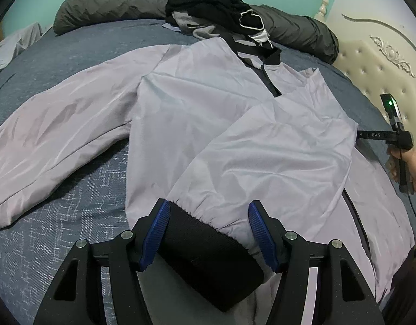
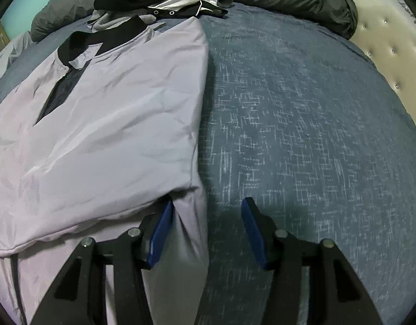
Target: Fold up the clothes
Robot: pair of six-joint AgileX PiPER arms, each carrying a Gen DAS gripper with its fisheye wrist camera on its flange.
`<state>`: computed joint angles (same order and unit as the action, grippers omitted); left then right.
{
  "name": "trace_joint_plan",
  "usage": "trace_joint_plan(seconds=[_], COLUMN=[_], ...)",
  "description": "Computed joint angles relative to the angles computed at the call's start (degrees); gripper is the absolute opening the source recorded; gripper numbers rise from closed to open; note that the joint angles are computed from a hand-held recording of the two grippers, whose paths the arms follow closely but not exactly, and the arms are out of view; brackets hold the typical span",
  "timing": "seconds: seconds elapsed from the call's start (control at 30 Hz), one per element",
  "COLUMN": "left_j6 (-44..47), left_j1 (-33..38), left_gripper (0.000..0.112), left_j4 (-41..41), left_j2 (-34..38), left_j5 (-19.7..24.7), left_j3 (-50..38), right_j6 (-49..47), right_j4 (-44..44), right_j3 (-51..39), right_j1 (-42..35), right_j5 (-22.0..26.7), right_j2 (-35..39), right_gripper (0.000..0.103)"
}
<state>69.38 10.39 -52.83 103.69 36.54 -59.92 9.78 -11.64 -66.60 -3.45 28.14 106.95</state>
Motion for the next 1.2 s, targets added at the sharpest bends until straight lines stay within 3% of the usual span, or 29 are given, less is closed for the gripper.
trace_joint_plan(seconds=[0.17, 0.53, 0.87, 1.0, 1.2], left_j6=[-0.81, -2.62, -3.35, -4.59, -7.62], left_j1=[-1.02, -1.81, 1.23, 0.61, -0.60], left_gripper=[0.065, 0.065, 0.065, 0.065, 0.065], left_j4=[0.58, 2.36, 1.67, 1.33, 3.26], left_j2=[0.66, 1.82, -2.75, -1.80, 2.63], left_j5=[0.66, 1.52, 4.52, 3.99, 4.14], left_j3=[-0.59, -1.96, -2.70, -4.65, -9.21], right_j6=[3.42, 2.25, -22.26, -25.53, -15.52], right_j4=[-4.63, -4.15, 24.79, 30.04, 22.53], right_j3=[2.83, 3.47, 7.79, 2.89, -6.65], right_j1=[-1.41, -2.00, -9.04, -6.99, -2.22], right_j5=[-3.14, -2.65, -2.76, -0.04, 6.17], right_j2=[-2.35, -1.86, -11.68, -9.09, 2.10], right_gripper=[0.028, 0.025, 0.029, 0.029, 0.029])
